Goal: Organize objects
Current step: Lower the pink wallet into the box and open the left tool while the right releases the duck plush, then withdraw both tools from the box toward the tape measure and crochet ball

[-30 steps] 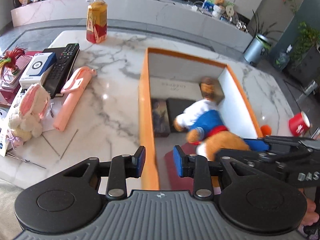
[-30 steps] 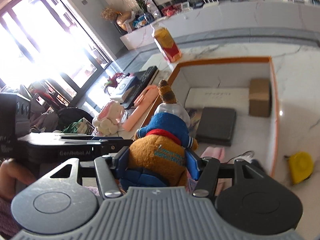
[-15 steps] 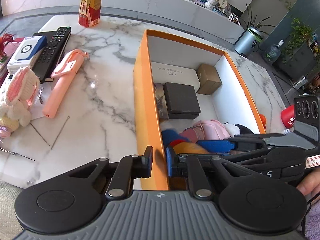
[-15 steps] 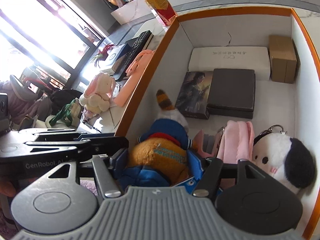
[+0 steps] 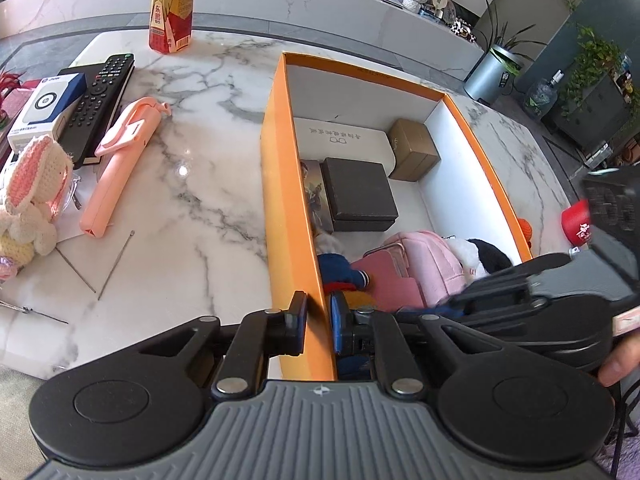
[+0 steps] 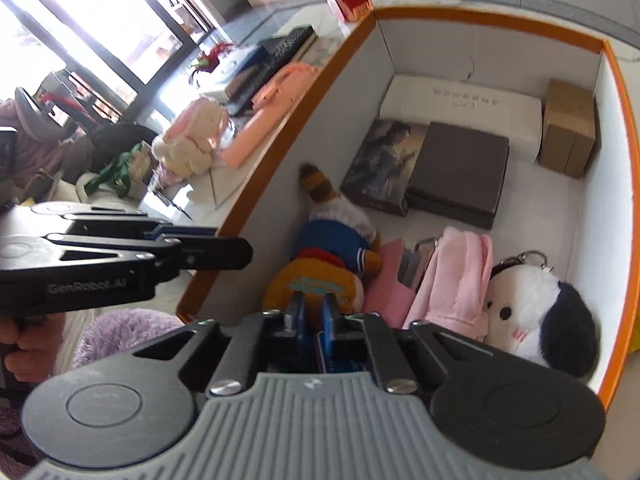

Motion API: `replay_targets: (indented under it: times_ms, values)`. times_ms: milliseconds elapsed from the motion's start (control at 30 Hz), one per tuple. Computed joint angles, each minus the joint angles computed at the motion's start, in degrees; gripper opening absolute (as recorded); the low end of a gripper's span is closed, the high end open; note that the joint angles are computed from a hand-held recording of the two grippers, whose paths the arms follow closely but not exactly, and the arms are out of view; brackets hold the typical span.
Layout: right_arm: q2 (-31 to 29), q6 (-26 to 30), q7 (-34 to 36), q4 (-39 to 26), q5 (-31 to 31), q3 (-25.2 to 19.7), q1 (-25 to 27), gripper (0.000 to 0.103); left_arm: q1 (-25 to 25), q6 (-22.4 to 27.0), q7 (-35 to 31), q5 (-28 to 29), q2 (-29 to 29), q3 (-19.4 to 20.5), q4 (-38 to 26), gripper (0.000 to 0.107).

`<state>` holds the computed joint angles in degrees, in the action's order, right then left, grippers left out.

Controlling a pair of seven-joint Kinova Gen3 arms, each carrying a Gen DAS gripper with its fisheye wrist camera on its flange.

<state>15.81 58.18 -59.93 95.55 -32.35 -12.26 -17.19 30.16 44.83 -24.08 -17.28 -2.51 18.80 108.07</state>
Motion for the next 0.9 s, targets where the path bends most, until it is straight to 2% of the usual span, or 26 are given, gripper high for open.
replay_targets:
  times_ms: [67,167,300,433,667,733,900]
  values:
    - [2.70,3.07,-2.88,-2.26,1.48,0.27,-1.16,0.000,0.03,0.24,-0.29,0.14,0.04,-0.02,-0.12,0.015]
    - [4.08,4.71,-3.66,-3.26,1.26,-0.14,-0.97,0.000,0.02,0.20,-0.23,0.13,-0.01,-0.03,-0.05,0.014]
    - [2.08,3.82,-2.41,-2.87,2.09,-0.26,-0.72,0.003,-0.05,0.04,-0.53,0.28,-0.03,-0.11,0.02,0.014]
    - [-0.17,0.38,-1.94,-2.47,1.72,0.47,-0.11,0.005,-0.45,-0.44,-1.08,0.93,-0.10,-0.40,0.08,0.015]
    - [2.22,-1.82,-3.97,-4.11,5.05,0.15,-2.50,0.005,0.88,2.65,-0.71,-1.84,1.68,0.16,-2.17,0.015]
    - [4.07,-0.65,-5.35,-5.26,5.74,-0.59,-2.79,0.005,1.21,2.65,-0.73,-1.79,1.64,-0.22,-2.11,0.015]
    - [3.50,-1.30,-4.28,-4.64,5.46,-0.75,-2.31,0.004,1.22,2.50,-0.50,-1.46,1.46,-0.56,-2.00,0.015]
